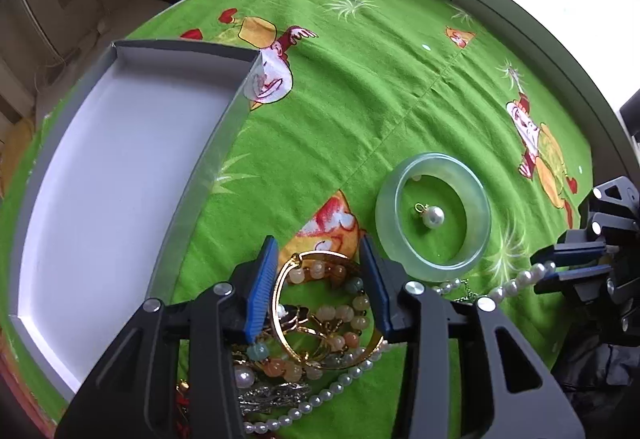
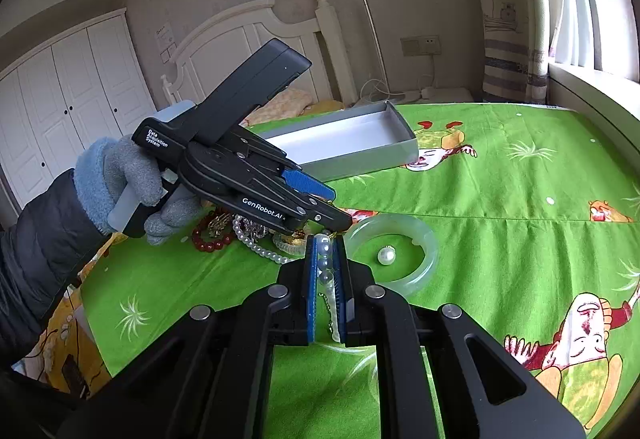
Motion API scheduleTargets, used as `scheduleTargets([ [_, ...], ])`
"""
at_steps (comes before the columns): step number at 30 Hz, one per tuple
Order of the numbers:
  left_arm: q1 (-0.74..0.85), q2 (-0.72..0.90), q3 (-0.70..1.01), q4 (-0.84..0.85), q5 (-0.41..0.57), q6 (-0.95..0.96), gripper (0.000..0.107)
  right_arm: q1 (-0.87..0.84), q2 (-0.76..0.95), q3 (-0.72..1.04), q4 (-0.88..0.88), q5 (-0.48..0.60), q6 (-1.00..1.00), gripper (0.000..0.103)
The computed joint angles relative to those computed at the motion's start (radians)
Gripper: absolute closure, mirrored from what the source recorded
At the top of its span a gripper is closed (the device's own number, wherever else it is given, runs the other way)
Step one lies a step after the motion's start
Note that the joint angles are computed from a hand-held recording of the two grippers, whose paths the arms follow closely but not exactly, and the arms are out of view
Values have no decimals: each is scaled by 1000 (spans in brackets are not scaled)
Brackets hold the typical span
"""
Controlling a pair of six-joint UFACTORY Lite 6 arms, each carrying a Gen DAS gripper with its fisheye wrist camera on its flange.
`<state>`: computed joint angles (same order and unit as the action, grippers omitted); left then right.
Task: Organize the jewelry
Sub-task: 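Grasp the pearl necklace with the right tool while the left tool grasps the gold bangle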
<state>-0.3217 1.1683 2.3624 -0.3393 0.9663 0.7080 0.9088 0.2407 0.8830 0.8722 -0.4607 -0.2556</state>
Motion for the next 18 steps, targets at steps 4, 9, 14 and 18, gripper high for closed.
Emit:
scheduleTargets([
  [4, 42, -118, -172, -117, -46, 111, 100, 2, -5, -8, -12, -8, 18, 93],
  [9, 89, -424, -597, -321, -239, 309, 107, 16, -20, -31, -4, -47, 27, 93],
  [14, 103, -514, -705, -362, -260, 347, 107, 25, -13, -20, 33, -45, -3, 93],
  [18, 70, -437, -623, -220, -294, 200, 63, 21, -4, 0, 59, -25, -35, 93],
])
